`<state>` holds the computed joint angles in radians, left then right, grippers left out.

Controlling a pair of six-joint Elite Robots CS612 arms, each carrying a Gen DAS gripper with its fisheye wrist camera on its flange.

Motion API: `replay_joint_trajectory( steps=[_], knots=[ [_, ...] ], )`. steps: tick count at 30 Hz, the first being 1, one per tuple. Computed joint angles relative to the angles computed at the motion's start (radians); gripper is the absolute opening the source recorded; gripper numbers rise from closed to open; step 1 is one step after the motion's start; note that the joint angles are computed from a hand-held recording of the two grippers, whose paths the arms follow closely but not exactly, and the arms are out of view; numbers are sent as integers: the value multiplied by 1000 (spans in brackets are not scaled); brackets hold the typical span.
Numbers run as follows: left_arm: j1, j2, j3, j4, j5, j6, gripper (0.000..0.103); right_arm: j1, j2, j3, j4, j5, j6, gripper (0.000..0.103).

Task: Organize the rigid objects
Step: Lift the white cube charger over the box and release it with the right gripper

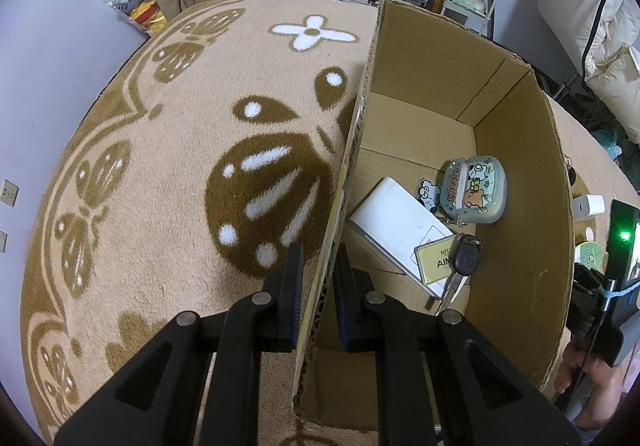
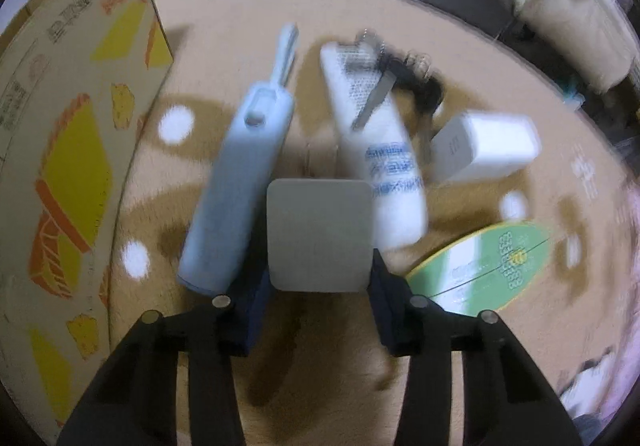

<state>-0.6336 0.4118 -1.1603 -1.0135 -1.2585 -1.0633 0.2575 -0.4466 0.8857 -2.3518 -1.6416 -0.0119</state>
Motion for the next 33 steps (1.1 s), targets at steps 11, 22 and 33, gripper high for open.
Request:
replay_joint_trajectory(
  steps=[11, 22, 33],
  knots=[
    [1, -1, 0, -1, -4, -1, 14, -42, -54, 81, -85, 191, 53, 47],
    [1, -2, 3, 1, -5, -1, 13, -42, -107, 138, -183, 290, 30, 47],
    [1, -1, 0, -1, -6, 3, 12, -18, -109, 75, -251, 403, -19, 47]
  ],
)
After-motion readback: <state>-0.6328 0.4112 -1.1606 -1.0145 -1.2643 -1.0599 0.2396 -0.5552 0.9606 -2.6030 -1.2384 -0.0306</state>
